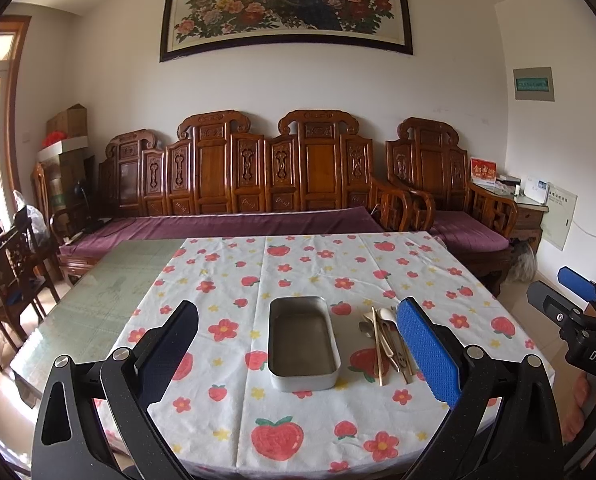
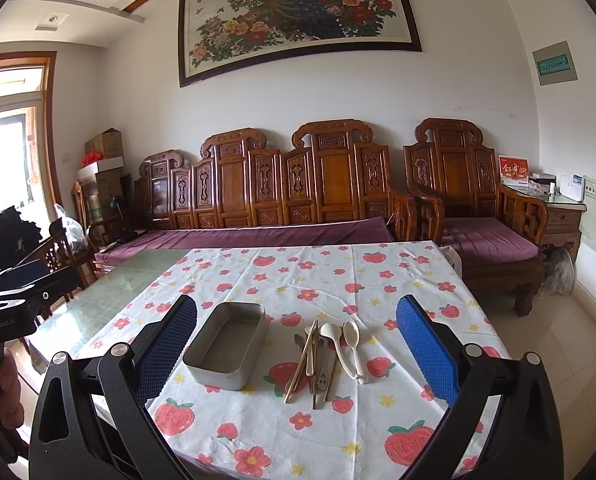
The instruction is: Organize utensils
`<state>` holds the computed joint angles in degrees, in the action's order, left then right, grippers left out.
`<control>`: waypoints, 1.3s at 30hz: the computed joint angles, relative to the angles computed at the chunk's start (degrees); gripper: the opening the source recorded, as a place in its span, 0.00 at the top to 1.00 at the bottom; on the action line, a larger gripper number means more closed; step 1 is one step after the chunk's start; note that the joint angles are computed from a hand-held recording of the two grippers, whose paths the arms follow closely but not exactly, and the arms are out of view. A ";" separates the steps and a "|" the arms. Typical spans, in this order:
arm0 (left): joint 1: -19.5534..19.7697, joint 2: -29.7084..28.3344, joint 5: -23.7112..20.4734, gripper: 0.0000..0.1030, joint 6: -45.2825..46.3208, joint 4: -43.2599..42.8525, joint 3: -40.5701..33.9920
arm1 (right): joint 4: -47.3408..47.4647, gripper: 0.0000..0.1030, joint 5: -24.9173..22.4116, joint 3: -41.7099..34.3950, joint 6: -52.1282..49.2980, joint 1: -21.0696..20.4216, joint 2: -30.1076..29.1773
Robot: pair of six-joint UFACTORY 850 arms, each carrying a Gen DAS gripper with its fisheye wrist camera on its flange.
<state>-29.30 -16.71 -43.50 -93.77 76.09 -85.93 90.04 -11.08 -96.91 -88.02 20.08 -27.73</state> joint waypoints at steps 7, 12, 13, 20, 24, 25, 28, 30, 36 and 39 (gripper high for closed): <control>-0.12 0.07 -0.18 0.06 -0.11 0.07 0.06 | 0.02 0.02 0.10 -0.02 0.01 -0.11 0.07; -0.11 0.10 -0.12 0.06 -0.05 0.00 0.05 | 1.00 0.02 0.16 0.04 -0.90 -0.11 -0.02; -0.10 0.15 -0.07 0.06 -0.33 0.26 0.25 | 0.73 0.02 0.09 0.01 -0.66 -0.14 -0.02; -0.13 0.07 -0.15 0.06 -0.27 0.19 0.09 | 0.27 0.02 -0.01 -0.11 -0.21 -0.23 -0.03; -0.13 0.15 -0.09 0.06 -0.40 0.31 0.27 | 0.73 0.02 0.00 0.00 -0.61 -0.18 0.01; -0.13 0.15 -0.09 0.06 -0.40 0.31 0.27 | 0.72 0.02 0.08 -0.01 -0.65 -0.15 0.01; -0.16 0.10 -0.12 0.06 -0.35 0.33 0.16 | 0.53 0.02 -0.07 -0.09 -0.40 -0.27 -0.01; -0.26 -0.07 -0.18 0.06 -0.17 0.20 -0.19 | 0.50 0.02 0.01 -0.04 -0.40 -0.21 0.03; -0.33 -0.05 -0.20 0.06 -0.17 0.18 -0.20 | 0.99 0.02 0.02 0.03 -0.90 -0.18 0.05; -0.34 -0.05 -0.21 0.06 -0.21 0.19 -0.16 | 1.09 0.02 0.02 0.06 -0.96 -0.24 0.10</control>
